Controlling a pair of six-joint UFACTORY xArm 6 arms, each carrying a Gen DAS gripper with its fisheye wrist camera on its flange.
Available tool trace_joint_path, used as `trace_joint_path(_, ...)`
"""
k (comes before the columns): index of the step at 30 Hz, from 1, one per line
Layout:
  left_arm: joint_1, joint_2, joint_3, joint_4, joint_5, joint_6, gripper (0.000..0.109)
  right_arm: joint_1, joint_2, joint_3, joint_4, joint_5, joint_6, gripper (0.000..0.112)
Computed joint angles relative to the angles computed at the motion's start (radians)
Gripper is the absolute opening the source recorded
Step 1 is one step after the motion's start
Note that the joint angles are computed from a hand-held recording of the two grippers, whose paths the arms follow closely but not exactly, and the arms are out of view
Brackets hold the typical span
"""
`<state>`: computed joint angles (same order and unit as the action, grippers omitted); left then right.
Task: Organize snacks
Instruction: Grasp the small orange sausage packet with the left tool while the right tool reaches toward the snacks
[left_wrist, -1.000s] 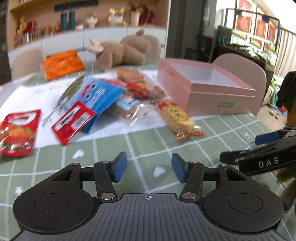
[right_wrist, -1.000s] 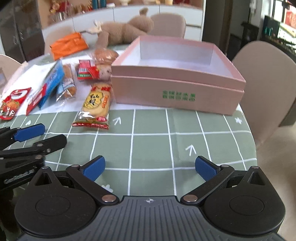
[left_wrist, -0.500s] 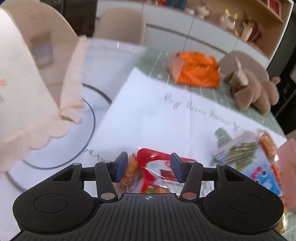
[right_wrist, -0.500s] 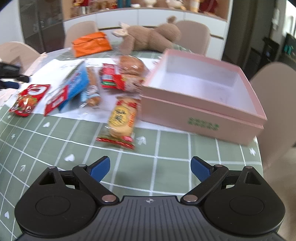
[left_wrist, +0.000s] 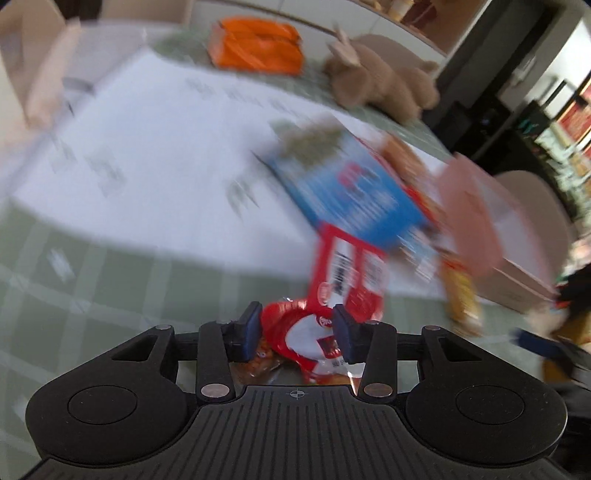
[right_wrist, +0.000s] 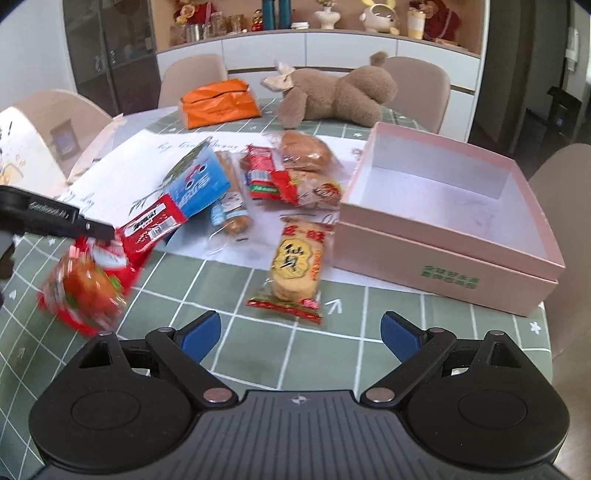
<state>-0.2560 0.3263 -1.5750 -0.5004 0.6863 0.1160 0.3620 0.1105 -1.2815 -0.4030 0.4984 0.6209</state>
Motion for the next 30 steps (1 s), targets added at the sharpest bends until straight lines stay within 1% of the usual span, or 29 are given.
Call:
trace_joint_path(1,-0.005,-0.023,0.028,-0.056,0.011,0.023,0.046,0.003,0.007,-0.01,0.012,0.007,-0.011,0.093)
trace_joint_path(3,-0.012,-0.052,0.061,-0.103,0.004,0.039,0.046,0.009,0.012,-0.02,0.053,-0.001,-0.053,0.093)
trace_joint_path(4,-0.017,-0.075,0.087,-0.094,-0.021,0.03,0.046,0.014,0.007,-0.018,0.071,-0.01,-0.072,0.093)
trace_joint_path(6,-0.02,-0.109,0.123,-0.018,-0.067,-0.022,0.046,0.027,0.0,-0.014,0.143,-0.028,-0.139,0.093)
trace_joint_path(7,-0.011,-0.112,0.119,0.024,-0.07,-0.051,0.046,0.037,0.004,-0.019,0.211,-0.032,-0.203,0.093)
trace_joint_path(9,-0.003,-0.122,0.122,0.09,-0.08,-0.095,0.045,0.063,0.032,-0.053,0.377,-0.002,-0.378,0.093)
trace_joint_path(10,0.002,-0.132,0.132,0.087,-0.081,-0.082,0.046,0.078,0.053,-0.076,0.433,0.021,-0.45,0.093)
trace_joint_path(11,0.004,-0.136,0.133,0.083,-0.075,-0.065,0.045,0.093,0.075,-0.096,0.457,0.037,-0.501,0.093)
trace_joint_path(13,0.008,-0.142,0.13,0.074,-0.051,-0.009,0.045,0.118,0.112,-0.121,0.455,0.04,-0.559,0.094)
trace_joint_path(15,0.006,-0.151,0.131,0.068,-0.019,0.073,0.046,0.129,0.152,-0.166,0.389,0.092,-0.543,0.094)
trace_joint_path(16,0.003,-0.158,0.138,0.074,-0.008,0.112,0.046,0.129,0.151,-0.159,0.361,0.08,-0.53,0.095)
trace_joint_path(18,-0.014,-0.162,0.148,0.109,-0.002,0.16,0.046,0.118,0.137,-0.155,0.39,0.099,-0.533,0.091)
trace_joint_path(20,-0.032,-0.151,0.145,0.145,0.012,0.183,0.046,0.094,0.092,-0.114,0.457,0.096,-0.545,0.074)
trace_joint_path(21,-0.041,-0.139,0.135,0.165,0.023,0.184,0.046,0.083,0.06,-0.08,0.484,0.083,-0.545,0.068)
trace_joint_path(23,-0.059,-0.119,0.125,0.208,0.032,0.168,0.044,0.063,-0.016,-0.011,0.523,0.073,-0.548,0.044)
trace_joint_path(24,-0.067,-0.106,0.116,0.223,0.034,0.158,0.041,0.054,-0.044,0.013,0.522,0.077,-0.54,0.038)
trace_joint_path(25,-0.075,-0.096,0.111,0.229,0.033,0.148,0.037,0.047,-0.078,0.045,0.486,0.077,-0.508,0.036)
trace_joint_path(26,-0.081,-0.093,0.109,0.221,0.029,0.148,0.029,0.04,-0.109,0.077,0.436,0.079,-0.471,0.035)
trace_joint_path(27,-0.086,-0.089,0.1,0.201,0.04,0.157,0.026,0.032,-0.129,0.099,0.365,0.085,-0.417,0.035)
trace_joint_path(28,-0.092,-0.083,0.091,0.165,0.055,0.179,0.026,0.023,-0.154,0.125,0.289,0.096,-0.348,0.036)
trace_joint_path(29,-0.099,-0.081,0.086,0.137,0.066,0.2,0.026,0.009,-0.175,0.149,0.244,0.105,-0.291,0.036)
trace_joint_path(30,-0.107,-0.08,0.084,0.122,0.072,0.216,0.026,-0.01,-0.195,0.172,0.242,0.101,-0.255,0.036)
